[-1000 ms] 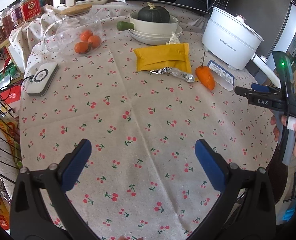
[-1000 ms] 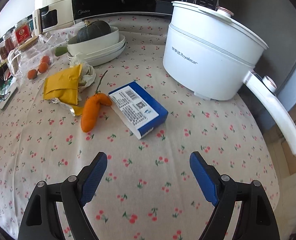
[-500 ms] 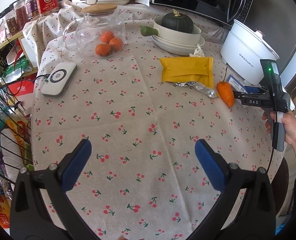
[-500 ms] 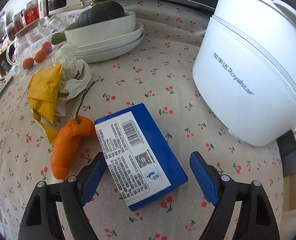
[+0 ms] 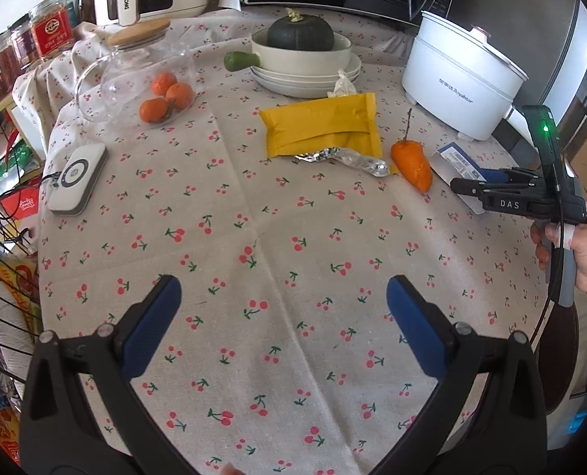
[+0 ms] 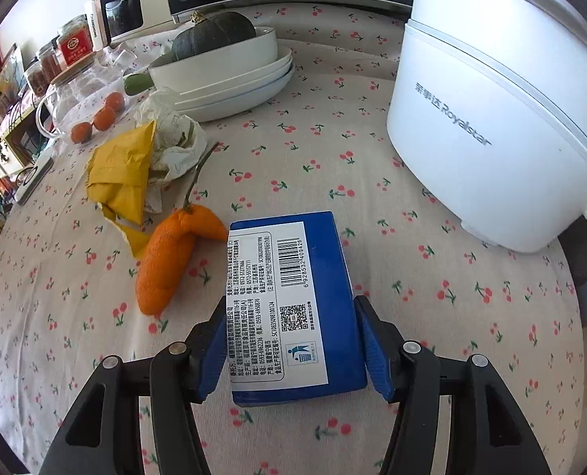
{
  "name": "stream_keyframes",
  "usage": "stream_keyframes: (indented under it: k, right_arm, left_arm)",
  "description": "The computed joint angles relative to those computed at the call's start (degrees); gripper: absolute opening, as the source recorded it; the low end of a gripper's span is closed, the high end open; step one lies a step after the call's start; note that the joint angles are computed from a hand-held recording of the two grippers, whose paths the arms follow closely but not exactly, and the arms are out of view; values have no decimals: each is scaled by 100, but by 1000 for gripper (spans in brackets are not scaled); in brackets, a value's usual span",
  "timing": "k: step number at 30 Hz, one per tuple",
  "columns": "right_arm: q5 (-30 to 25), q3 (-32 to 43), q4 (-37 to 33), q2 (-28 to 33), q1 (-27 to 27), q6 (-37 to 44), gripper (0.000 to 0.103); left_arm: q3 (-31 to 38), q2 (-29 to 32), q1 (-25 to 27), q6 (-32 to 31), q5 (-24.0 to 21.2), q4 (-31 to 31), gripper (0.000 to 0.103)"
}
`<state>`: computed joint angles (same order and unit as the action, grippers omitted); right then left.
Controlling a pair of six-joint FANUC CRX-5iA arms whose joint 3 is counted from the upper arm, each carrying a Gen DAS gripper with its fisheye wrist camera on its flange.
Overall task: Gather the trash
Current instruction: 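Close the right tool on the blue biscuit box and lift it, then grasp the orange persimmon with the left tool while the right tool holds the box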
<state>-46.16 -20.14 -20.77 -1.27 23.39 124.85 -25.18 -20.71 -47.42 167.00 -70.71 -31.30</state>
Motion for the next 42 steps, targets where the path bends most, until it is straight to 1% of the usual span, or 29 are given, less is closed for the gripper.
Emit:
stream_keyframes:
  k: [5,8,10,13,15,17,19,21,22,24,26,27,28,29,30,31,32,34,36,39,40,41,42]
  right_arm:
    - [-235,-347,45,-526,-311,-37,60]
    - [-284,-644,278,-914,-425,-393,60]
    - [-366,-792,439,-1136,-490,-746,60]
    - [-535,-962,582,-1481,-629,-1107,60]
    - [-685,-1076,707,-1741,-673,-1289,60]
    - [-934,-1131,780,-1966,-719,-1440,60]
    - [-1193,-1169,776,-2197,-796,-1480,60]
    - [-1388,-1118,589,-2321,-1015,-1267,60]
    - [-1461,-1085,472,-2359,-1132,-1146,60]
    - [-1530,-1014,354,-2345,-1265,-1013,60]
    - [-1528,-944,246,-2273,-1378,-903,60]
    - [-1520,-916,219,-2223,-1411,-871,60]
    - [-1498,-895,212,-2164,-1430,-848,60]
    - [-1475,-873,204,-2102,-1453,-814,60]
    - [-1455,-853,189,-2046,-1487,-770,60]
    - [-1440,-837,172,-1998,-1519,-747,60]
    - [-1438,-802,137,-1927,-1567,-707,60]
    - [-1427,-762,103,-1842,-1665,-648,60]
    - [-1438,-704,46,-1761,-1788,-530,60]
    - [-1408,-639,-12,-1642,-1961,-362,60]
    - [-1402,-618,-19,-1583,-2007,-346,60]
    - [-1397,-600,-16,-1523,-2044,-349,60]
    - [-1391,-586,-9,-1461,-2078,-365,60]
  left_arm:
    - [86,106,-33,-45,187,85,103]
    - [210,262,-46,-205,150,167,103]
    - [328,391,-98,-219,27,128,103]
    - [630,787,-145,-343,-440,121,103]
    - [701,977,-81,-493,-541,241,103]
    - [686,1108,52,-600,-480,457,103]
    - [661,1204,185,-564,-406,658,103]
    - [533,1150,378,-657,-32,853,103]
    - [519,1143,431,-683,115,865,102]
    - [655,1237,423,-620,240,660,100]
    - [739,1289,456,-539,564,464,99]
    - [716,1289,556,-538,845,486,94]
    - [661,1291,709,-588,1189,588,86]
    - [609,1322,885,-680,1534,730,83]
    - [600,1394,1029,-746,1793,828,75]
    - [624,1479,1134,-765,1965,855,69]
    - [669,1575,1214,-778,2101,845,66]
    - [861,1817,1294,-707,2176,722,63]
    - [910,1979,1472,-728,2381,809,61]
    - [844,2131,1771,-925,2734,1182,48]
    - [912,2169,1731,-798,2702,1025,47]
    - [989,2222,1715,-802,2621,967,45]
    - [1027,2257,1724,-886,2567,999,36]
